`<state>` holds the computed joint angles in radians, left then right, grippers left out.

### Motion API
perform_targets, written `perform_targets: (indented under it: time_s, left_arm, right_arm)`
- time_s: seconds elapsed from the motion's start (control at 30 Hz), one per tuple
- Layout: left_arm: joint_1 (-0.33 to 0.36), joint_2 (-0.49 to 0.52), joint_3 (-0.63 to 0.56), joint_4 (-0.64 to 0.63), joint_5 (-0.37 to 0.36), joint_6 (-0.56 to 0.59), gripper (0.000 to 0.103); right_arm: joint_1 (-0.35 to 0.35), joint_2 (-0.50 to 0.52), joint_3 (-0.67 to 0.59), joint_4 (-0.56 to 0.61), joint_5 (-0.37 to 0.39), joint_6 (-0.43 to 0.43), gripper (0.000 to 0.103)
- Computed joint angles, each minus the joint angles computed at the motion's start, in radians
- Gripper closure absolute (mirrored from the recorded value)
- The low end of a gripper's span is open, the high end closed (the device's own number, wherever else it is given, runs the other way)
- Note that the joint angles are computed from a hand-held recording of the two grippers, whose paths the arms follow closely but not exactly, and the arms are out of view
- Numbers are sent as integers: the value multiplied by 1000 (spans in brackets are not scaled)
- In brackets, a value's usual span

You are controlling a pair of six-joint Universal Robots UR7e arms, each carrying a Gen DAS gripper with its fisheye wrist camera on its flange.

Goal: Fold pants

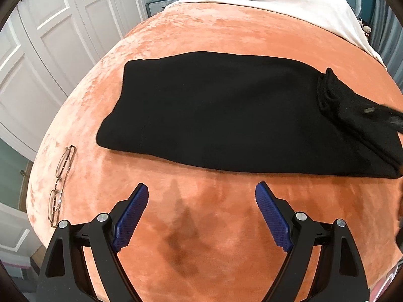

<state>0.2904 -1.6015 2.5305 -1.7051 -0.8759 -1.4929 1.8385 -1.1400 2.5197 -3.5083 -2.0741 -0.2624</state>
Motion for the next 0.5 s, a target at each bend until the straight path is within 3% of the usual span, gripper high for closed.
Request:
perform_targets:
  time_s: [0.07,0.17,0.27,0.37,0.43,0.5]
  left_arm:
    - [4,1,-1,7,-1,-11,18]
    - [8,8,-6,10,-10,-34,18]
    - [-5,-2,-8,20,-17,-52,18]
    - [-11,4,-10,40,-18,-51,18]
    - [-4,11,-11,47,-17,-49,18]
    - [2,7,-10,46,-22,-51,18]
  right_arm:
    - [3,-23,-9,-6,-34,11,45]
    - [-17,-17,-61,104,-25,43,45]
    - [39,85,-87,66,-63,-68,40]
    - [87,276,-144,-70,-227,-242,38]
    - [63,323,-174,-67,-241,-259,55]
    - [32,321,-178,-65,-207,-247,72]
